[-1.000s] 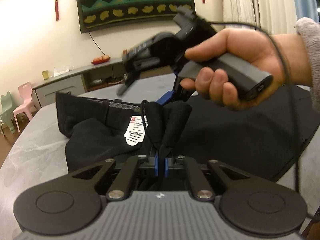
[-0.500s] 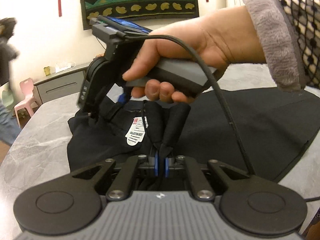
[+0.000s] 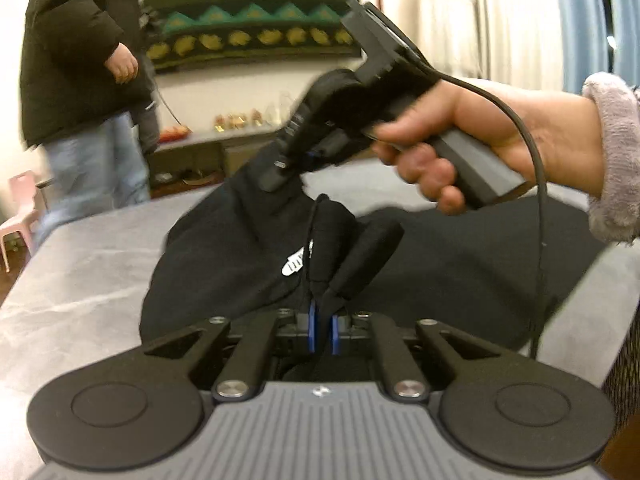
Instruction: Fold clothes
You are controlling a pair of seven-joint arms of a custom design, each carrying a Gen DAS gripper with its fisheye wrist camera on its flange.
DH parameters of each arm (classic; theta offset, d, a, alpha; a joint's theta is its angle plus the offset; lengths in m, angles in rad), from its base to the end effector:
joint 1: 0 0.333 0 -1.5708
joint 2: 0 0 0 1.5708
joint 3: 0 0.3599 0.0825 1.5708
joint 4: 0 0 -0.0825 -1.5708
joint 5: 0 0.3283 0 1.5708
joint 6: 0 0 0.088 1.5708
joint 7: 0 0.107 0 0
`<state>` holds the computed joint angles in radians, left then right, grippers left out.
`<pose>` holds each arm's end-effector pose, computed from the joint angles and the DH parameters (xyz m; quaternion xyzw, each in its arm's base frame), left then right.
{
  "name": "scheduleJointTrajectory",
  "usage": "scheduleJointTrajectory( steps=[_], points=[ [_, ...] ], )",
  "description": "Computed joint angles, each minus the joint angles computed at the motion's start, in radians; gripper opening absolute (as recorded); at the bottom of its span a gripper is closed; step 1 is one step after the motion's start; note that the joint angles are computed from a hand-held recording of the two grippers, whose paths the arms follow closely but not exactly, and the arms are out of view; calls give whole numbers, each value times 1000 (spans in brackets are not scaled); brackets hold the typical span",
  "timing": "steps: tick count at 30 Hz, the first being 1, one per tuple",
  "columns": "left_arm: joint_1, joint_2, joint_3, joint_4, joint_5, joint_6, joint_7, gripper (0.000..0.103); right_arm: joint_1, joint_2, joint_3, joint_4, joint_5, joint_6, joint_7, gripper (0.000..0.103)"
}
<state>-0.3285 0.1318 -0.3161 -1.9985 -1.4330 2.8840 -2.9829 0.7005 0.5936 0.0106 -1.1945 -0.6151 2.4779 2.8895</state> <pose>0.4880 -0.2839 0.5157 -0.2213 0.8453 -0.4578 0.1641 0.5641 0.4849 0.5678 -0.5573 0.7218 -0.1737 0.3718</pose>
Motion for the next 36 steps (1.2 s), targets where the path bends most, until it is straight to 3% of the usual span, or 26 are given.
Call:
scheduleJointTrajectory(
  steps=[2,6,9,11,13,15,18,20,23,26,30,33,36],
  points=[
    [-11,12,3,-11,113,-2,-76,9,-6,-56,-9,-145,-1,37,97,2],
    [-8,7,-7,-21,136,-2,-81,13,-29,-90,8,-271,-22,92,172,2],
    [15,-3,2,-11,145,-69,-92,25,-37,-83,16,-284,-36,99,186,16],
    [28,-2,9,5,145,-115,-95,32,-32,-84,13,-284,-52,92,196,39],
    [41,0,15,17,143,-158,-93,35,-13,-109,7,-298,-77,48,216,54],
    [54,3,21,26,140,-203,-83,50,-10,-168,8,-365,-112,33,239,54],
    [76,4,29,45,126,-282,-68,63,-18,-282,35,-500,-161,17,269,56],
    [80,13,27,55,98,-317,-57,71,-26,-363,64,-586,-187,-12,276,65],
    [79,28,25,82,68,-333,-73,72,-35,-494,114,-723,-228,-63,280,78],
    [68,35,16,114,33,-327,-126,74,-44,-632,172,-875,-269,-102,337,83],
    [53,48,-1,163,-40,-312,-184,81,-93,-784,248,-1079,-405,-89,697,85],
    [23,65,-12,193,-39,-249,-251,84,-159,-864,278,-1160,-515,-39,1012,85],
    [-16,88,-23,214,24,-161,-347,84,-201,-896,287,-1191,-602,2,1149,86]
  ],
)
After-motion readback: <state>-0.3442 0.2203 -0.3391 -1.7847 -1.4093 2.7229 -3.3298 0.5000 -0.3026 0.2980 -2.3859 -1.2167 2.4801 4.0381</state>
